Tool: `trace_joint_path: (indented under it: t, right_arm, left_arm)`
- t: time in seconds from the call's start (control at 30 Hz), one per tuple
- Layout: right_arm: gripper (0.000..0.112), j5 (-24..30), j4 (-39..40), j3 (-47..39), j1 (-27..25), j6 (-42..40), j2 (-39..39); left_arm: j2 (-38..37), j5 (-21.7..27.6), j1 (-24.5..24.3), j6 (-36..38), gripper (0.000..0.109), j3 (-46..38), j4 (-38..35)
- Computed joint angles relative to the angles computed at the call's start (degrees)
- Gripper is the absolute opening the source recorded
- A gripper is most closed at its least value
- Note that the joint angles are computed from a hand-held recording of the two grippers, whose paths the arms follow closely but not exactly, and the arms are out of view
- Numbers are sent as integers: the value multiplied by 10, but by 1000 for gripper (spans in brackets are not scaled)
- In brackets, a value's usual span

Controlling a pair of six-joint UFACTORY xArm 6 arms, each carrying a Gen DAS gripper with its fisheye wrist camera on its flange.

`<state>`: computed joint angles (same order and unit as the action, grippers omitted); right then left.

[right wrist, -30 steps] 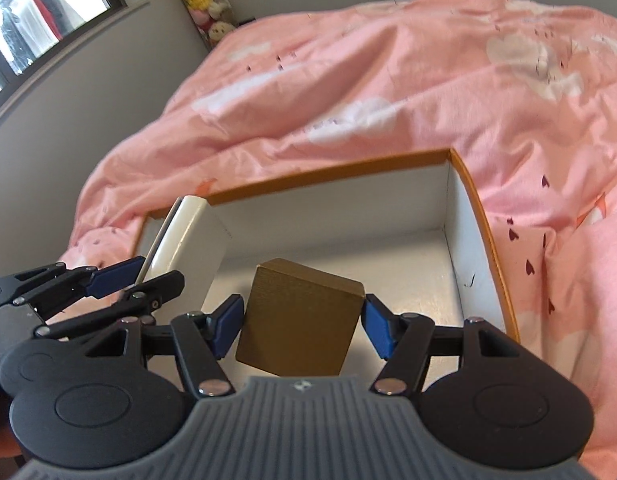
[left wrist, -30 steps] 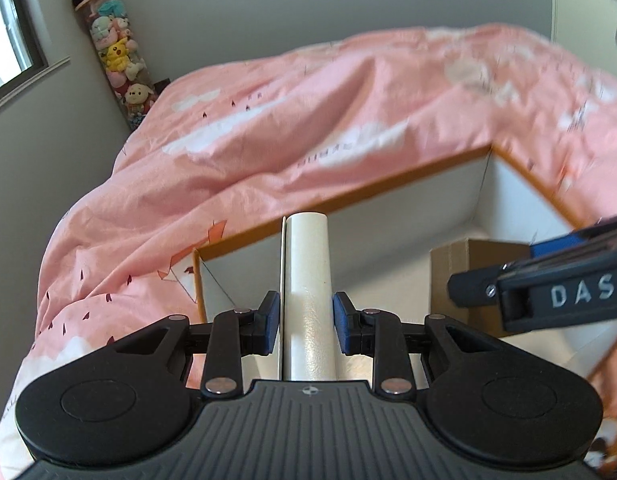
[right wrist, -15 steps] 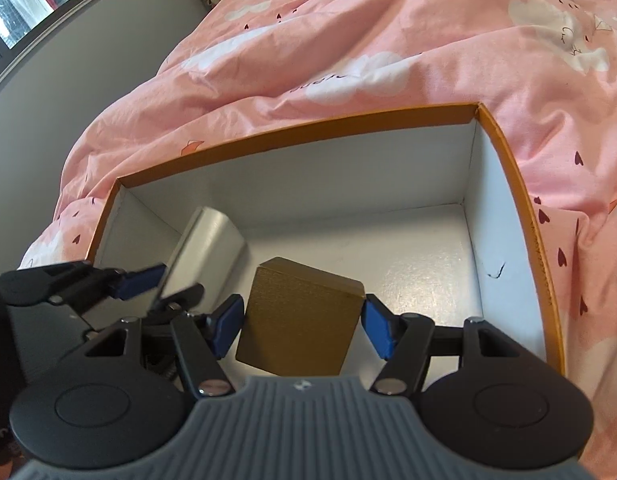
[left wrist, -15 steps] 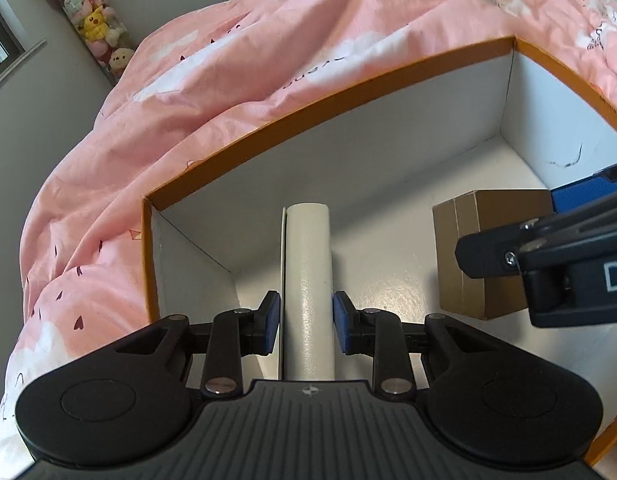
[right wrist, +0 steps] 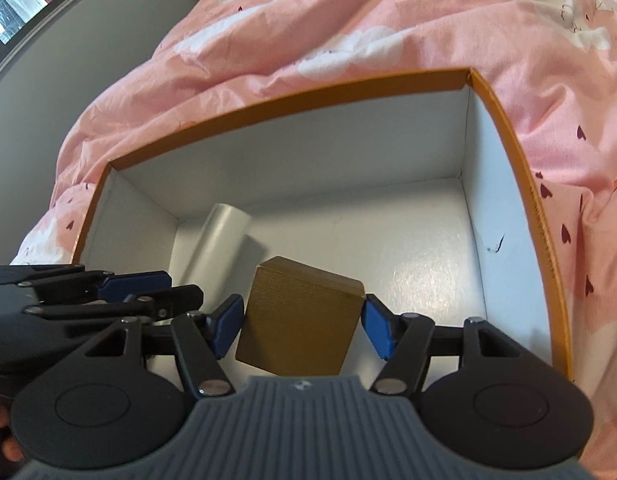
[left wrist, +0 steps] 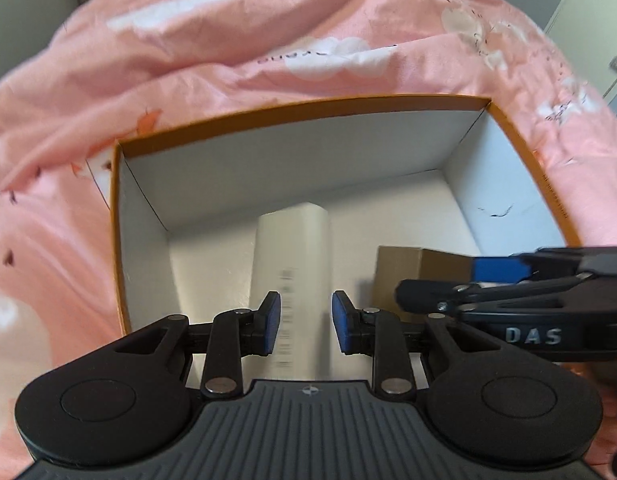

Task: Organize objects
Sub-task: 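Lower the white case into the orange box and open left gripper while right gripper releases the gold box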

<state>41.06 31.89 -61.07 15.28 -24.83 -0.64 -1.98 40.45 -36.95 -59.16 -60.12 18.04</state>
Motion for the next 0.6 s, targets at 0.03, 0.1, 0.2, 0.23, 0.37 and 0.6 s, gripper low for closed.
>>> trace_joint_path:
  t: [0.03,0.1,0.2,0.23,0.37,0.6]
  right_arm:
    - [66,4,-2,-3,0,2,4]
    - [66,15,-1,-9,-2,4,11]
    - [66,33,-10,-23,-2,17,25]
    - [66,33,-16,-24,-1,23,27]
    - [66,38,-52,-35,10,48,36]
    - [66,87,-64,-70,30,72,61]
  left_arm:
    - [-2,-5,2,5,32,4,-9]
    - [-3,-8,4,20,32,9,-22]
    - [-4,-5,2,28,32,11,-16]
    - [-7,-4,0,34,32,13,-11]
    - [-23,0,-6,57,32,21,5]
    - [-73,-18,1,118,33,52,1]
